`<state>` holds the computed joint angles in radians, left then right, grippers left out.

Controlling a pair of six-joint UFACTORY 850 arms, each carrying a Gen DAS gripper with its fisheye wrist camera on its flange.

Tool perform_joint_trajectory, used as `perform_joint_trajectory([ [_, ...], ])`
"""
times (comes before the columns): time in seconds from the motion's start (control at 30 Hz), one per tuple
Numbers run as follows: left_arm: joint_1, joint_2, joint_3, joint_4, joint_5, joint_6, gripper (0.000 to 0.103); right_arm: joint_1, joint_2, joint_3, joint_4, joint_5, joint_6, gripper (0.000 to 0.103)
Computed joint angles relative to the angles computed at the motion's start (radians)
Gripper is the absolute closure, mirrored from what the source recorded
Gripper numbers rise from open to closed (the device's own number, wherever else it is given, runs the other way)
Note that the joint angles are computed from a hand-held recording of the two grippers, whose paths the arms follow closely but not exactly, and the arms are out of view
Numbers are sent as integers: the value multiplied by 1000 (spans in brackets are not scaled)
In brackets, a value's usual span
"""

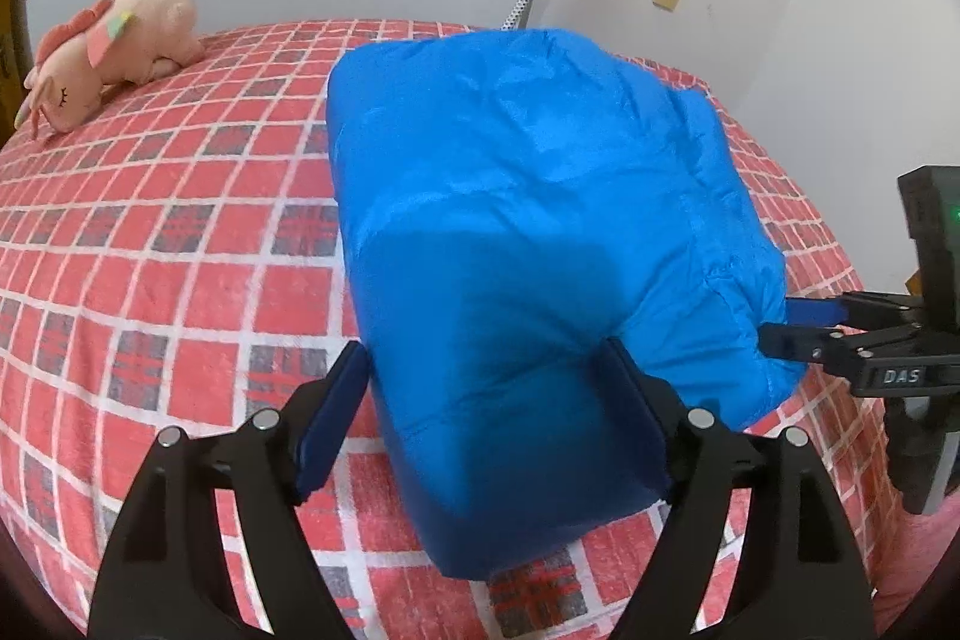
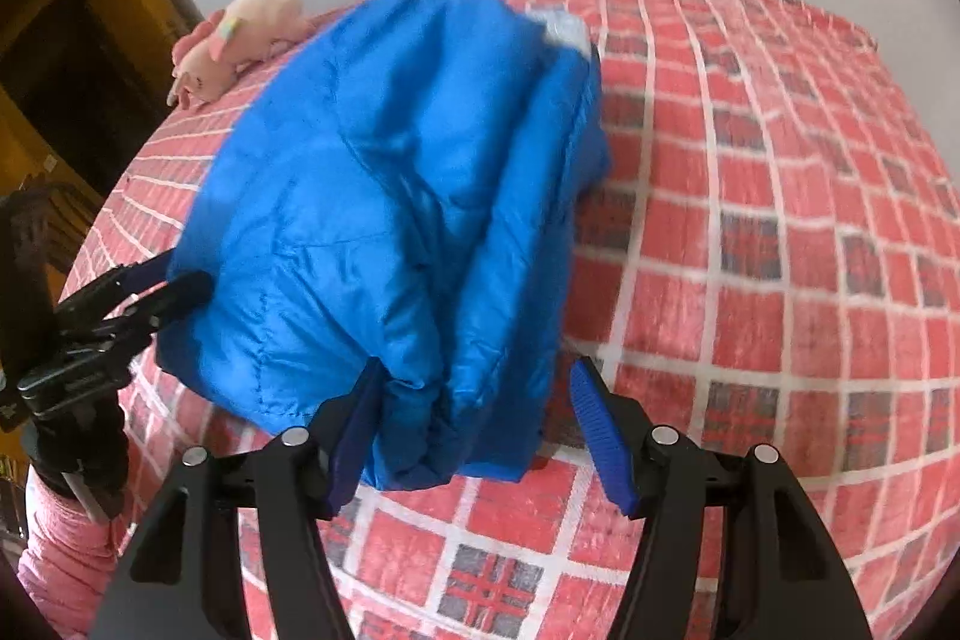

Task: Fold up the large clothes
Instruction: 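Lower the folded jacket onto the bed and open both grippers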

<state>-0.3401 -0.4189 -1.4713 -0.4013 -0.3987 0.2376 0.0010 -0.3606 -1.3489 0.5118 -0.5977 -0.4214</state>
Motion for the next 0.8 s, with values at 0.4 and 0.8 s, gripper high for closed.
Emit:
perform_joint_trajectory([
  [0.4,-32,34,33,233,46,-226,18,-4,54,79,120,84,-98,34],
  [0.8,-108,199,187,795,79,-741,6,59,240,238,-112,220,137,5],
])
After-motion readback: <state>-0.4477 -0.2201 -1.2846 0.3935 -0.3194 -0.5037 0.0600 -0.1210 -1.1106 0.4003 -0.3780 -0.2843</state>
